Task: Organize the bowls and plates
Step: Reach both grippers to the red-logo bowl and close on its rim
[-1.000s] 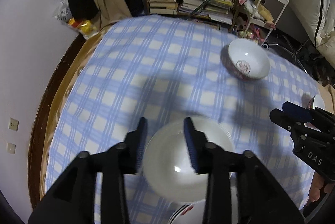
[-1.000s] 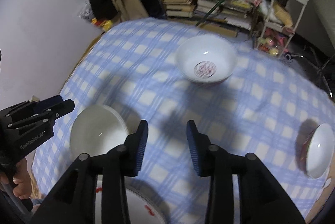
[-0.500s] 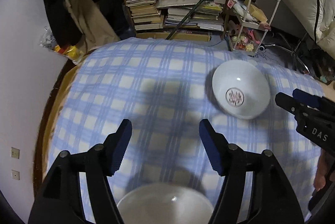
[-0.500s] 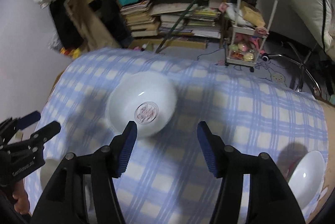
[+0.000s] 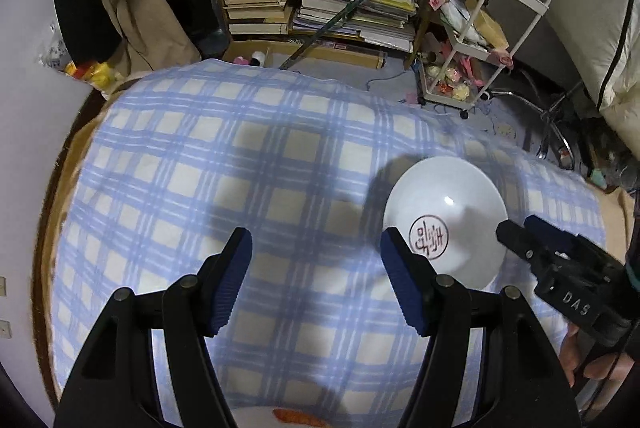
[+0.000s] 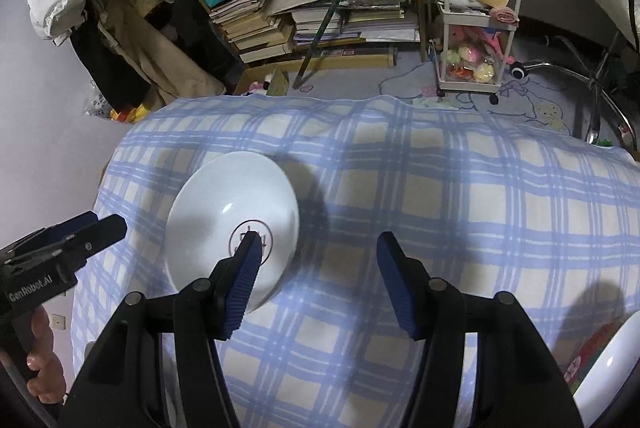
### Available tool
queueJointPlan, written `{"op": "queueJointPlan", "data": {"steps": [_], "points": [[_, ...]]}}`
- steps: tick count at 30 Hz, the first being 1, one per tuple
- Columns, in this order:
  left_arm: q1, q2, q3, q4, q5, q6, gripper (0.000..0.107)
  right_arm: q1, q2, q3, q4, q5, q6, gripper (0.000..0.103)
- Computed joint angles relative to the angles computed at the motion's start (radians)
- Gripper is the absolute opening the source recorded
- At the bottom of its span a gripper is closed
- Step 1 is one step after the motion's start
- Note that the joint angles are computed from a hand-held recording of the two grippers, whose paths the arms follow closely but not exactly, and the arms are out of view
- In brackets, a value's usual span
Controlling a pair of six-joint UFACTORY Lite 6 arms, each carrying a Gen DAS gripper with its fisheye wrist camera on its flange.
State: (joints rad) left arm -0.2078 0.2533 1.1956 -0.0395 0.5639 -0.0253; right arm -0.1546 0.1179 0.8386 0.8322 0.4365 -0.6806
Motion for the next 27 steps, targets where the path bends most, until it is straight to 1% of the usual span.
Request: {"op": "queueJointPlan", "data": {"steps": [9,10,12,13,14,15,16,17,18,19,20,21,24,27], "points": [[-0.067,0.083,0.02,-0.001,-0.023,-0.023,0.066,-0.008,0.084,0.028,0.051,0.026,-0.044,0.063],[-0.077,0.09,0.021,0.005,-0.027,-0.029,0.066,-0.005,0.09,0.029,0.043,0.027,-0.036,0.061],[-0.096,0.106,0.024,0.031,-0.029,-0.061,0.065,0.0,0.097,0.029,0.037,0.033,-0.035,0.05],[-0.102,0.114,0.024,0.014,-0.031,-0.054,0.061,0.005,0.099,0.029,0.031,0.034,-0.031,0.048],[-0.104,0.117,0.024,0.0,-0.031,-0.043,0.058,0.012,0.1,0.031,0.015,0.034,-0.018,0.042],[-0.106,0.121,0.023,-0.02,-0.031,-0.027,0.048,0.024,0.099,0.032,-0.014,0.032,0.001,0.034],[-0.111,0.129,0.026,-0.032,-0.028,-0.02,0.039,0.034,0.103,0.037,-0.03,0.038,0.006,0.029],[-0.117,0.139,0.029,-0.036,-0.028,-0.021,0.034,0.044,0.111,0.043,-0.048,0.045,0.018,0.021],[-0.116,0.143,0.026,-0.048,-0.03,-0.011,0.027,0.05,0.12,0.049,-0.059,0.05,0.025,0.017],[-0.116,0.151,0.028,-0.071,-0.031,0.006,0.015,0.053,0.126,0.052,-0.055,0.057,0.018,0.015],[-0.111,0.164,0.03,-0.117,-0.026,0.041,0.01,0.055,0.124,0.047,-0.039,0.062,0.002,0.014],[-0.111,0.171,0.031,-0.129,-0.024,0.046,0.007,0.06,0.114,0.037,-0.031,0.055,-0.003,0.013],[-0.13,0.152,-0.001,-0.087,-0.054,-0.008,0.007,0.083,0.084,0.012,-0.071,0.034,0.05,0.012],[-0.142,0.122,-0.023,-0.061,-0.048,-0.036,0.008,0.083,0.055,-0.007,-0.088,0.041,0.072,0.011]]}}
